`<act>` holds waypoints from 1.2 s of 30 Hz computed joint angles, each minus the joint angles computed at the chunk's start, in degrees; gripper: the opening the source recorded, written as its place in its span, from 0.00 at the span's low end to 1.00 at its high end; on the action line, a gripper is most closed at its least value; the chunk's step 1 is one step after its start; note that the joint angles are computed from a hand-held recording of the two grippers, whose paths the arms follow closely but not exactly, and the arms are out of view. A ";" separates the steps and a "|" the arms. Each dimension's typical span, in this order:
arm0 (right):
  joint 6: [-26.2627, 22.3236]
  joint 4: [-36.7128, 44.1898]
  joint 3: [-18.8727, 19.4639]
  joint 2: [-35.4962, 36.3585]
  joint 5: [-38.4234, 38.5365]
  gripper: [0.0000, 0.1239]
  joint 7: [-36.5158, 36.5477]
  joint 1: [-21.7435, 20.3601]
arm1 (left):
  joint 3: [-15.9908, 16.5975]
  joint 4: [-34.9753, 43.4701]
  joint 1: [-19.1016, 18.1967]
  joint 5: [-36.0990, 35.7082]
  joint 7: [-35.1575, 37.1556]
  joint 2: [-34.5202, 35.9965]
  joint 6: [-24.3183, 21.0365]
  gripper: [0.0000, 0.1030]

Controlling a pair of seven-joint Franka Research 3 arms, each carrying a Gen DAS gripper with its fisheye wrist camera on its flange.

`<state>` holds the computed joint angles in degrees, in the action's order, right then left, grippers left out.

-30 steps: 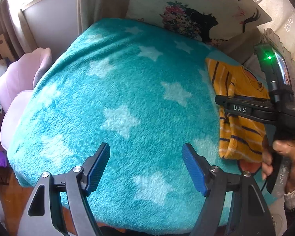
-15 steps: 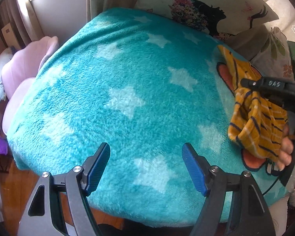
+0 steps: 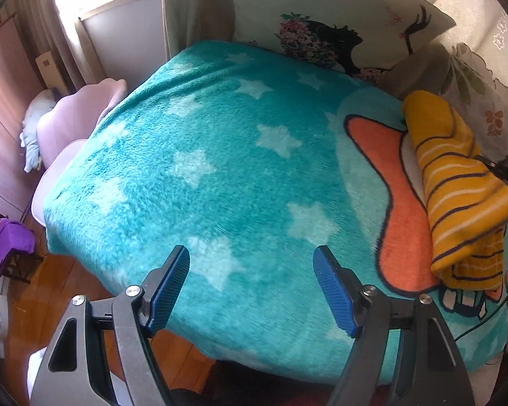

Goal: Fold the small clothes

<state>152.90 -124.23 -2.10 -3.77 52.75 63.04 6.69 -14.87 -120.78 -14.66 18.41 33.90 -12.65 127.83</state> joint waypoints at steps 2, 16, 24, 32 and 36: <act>0.14 -1.43 -1.48 -1.45 1.92 0.09 -2.39 -1.15 | -0.77 1.07 -0.36 0.53 -1.09 0.81 -0.71 0.72; -0.60 -6.23 -6.70 -3.29 2.97 0.01 -6.11 -9.56 | -3.01 9.78 -5.21 3.74 -4.05 8.80 -3.98 0.72; -7.66 -6.86 -11.08 -5.26 10.49 0.04 -11.93 -12.93 | -2.67 13.89 -6.81 3.69 -3.16 12.67 -5.00 0.72; -15.31 -2.82 -8.42 -1.85 13.51 0.52 -15.95 -12.27 | -2.42 19.51 -8.33 6.53 -1.12 16.39 -5.22 0.72; -13.68 0.55 -5.36 2.73 5.38 0.50 -11.70 -11.21 | -2.24 22.05 -9.09 7.63 0.07 18.08 -5.42 0.72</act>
